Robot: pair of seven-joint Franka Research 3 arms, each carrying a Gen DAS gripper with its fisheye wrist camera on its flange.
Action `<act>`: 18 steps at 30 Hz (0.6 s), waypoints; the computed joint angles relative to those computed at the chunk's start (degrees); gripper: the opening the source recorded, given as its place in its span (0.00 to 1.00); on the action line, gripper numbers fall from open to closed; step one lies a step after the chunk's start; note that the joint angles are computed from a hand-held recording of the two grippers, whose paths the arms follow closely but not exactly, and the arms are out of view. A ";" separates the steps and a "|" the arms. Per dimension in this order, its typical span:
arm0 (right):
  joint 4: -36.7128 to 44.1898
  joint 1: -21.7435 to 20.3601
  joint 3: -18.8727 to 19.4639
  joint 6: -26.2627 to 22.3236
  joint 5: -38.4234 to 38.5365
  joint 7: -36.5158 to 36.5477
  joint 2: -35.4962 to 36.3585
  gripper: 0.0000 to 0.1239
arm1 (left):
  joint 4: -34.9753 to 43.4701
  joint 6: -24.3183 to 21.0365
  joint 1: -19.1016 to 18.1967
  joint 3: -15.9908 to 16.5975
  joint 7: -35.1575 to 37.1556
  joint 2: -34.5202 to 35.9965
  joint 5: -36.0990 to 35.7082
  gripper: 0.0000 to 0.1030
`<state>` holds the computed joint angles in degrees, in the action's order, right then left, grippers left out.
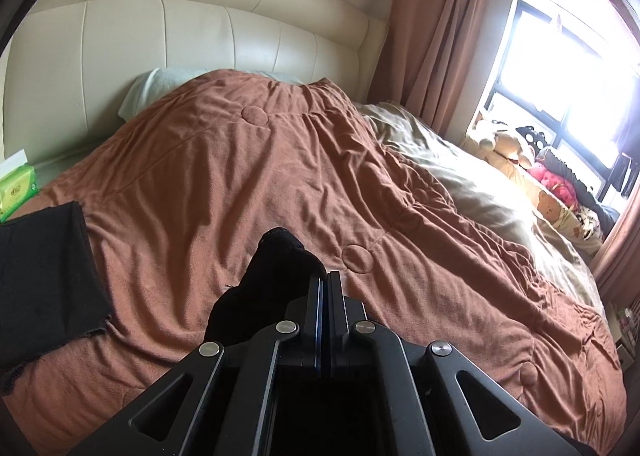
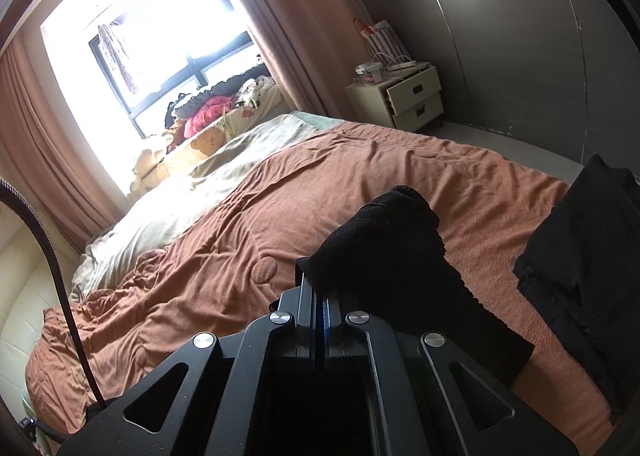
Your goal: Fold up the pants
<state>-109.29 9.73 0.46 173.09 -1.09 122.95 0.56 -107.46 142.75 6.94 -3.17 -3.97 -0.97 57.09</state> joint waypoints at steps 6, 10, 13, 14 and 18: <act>10.35 3.46 -2.50 -5.79 -8.95 9.42 7.88 0.00 | 8.24 -2.04 -1.12 1.38 5.02 9.61 -2.24 0.02; 17.22 6.73 -5.45 -9.83 -12.84 13.41 13.23 0.00 | 14.05 -3.25 -2.58 2.90 8.84 15.78 -4.41 0.02; 22.12 8.41 -7.06 -13.31 -14.48 14.84 16.80 0.00 | 18.47 -4.27 -3.54 4.03 12.04 20.18 -6.39 0.02; 23.97 9.09 -7.68 -14.73 -15.27 15.64 18.04 0.00 | 20.05 -4.73 -3.88 4.37 13.12 21.69 -7.09 0.02; 30.83 10.21 -8.62 -19.12 -15.70 17.35 22.93 0.00 | 26.07 -7.17 -5.19 5.60 16.90 27.15 -9.91 0.02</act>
<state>-78.45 19.94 -8.17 153.96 -16.79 140.30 23.49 -81.39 135.58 1.75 2.43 12.93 26.18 47.18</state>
